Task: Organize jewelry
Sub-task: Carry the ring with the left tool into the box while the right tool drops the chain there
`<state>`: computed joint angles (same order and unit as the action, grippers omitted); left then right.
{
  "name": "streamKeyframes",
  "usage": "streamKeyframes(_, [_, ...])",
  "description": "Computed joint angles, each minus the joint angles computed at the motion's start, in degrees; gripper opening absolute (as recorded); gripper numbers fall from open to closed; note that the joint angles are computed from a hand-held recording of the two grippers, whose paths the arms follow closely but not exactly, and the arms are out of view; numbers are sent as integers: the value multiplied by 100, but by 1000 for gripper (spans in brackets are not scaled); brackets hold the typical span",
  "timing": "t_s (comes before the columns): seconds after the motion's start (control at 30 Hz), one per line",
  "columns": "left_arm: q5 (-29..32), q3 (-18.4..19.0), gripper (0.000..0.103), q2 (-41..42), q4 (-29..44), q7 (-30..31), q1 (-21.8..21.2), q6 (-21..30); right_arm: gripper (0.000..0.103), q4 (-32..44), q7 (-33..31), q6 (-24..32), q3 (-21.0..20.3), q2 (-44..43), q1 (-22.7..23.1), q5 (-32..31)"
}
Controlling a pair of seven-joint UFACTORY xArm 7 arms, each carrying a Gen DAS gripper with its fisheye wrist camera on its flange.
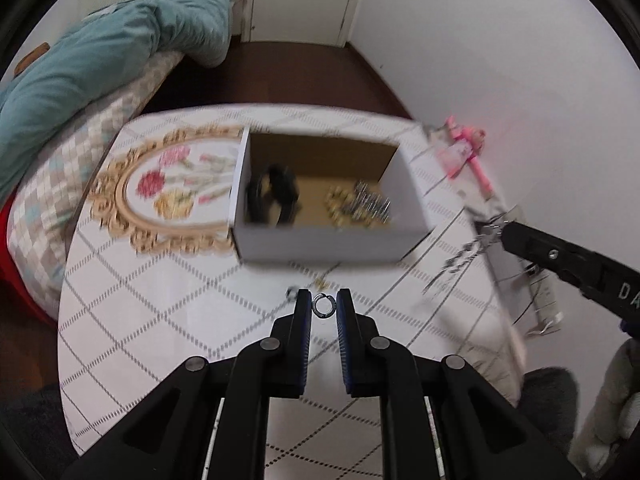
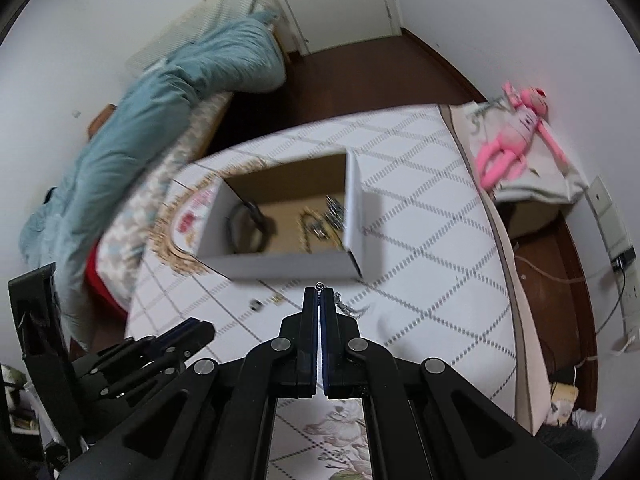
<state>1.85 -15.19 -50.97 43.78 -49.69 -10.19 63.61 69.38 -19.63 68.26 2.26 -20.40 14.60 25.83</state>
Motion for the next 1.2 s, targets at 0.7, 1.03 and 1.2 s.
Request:
streamKeyframes(0.7, [-702,1446,11,2110,1232,1861,622,-481,1,3428,600,775,738,3229,311,-483])
streamKeyframes(1.03, [-157,1231,61,2277,1294,1572,1052,-302,2,4201,988,1120,774,4094,391,-854])
streamKeyframes(1.2, [311,1037,68,2026,1022,1281,1159,-195,4,3686,900,667,697,3709,418,-1257])
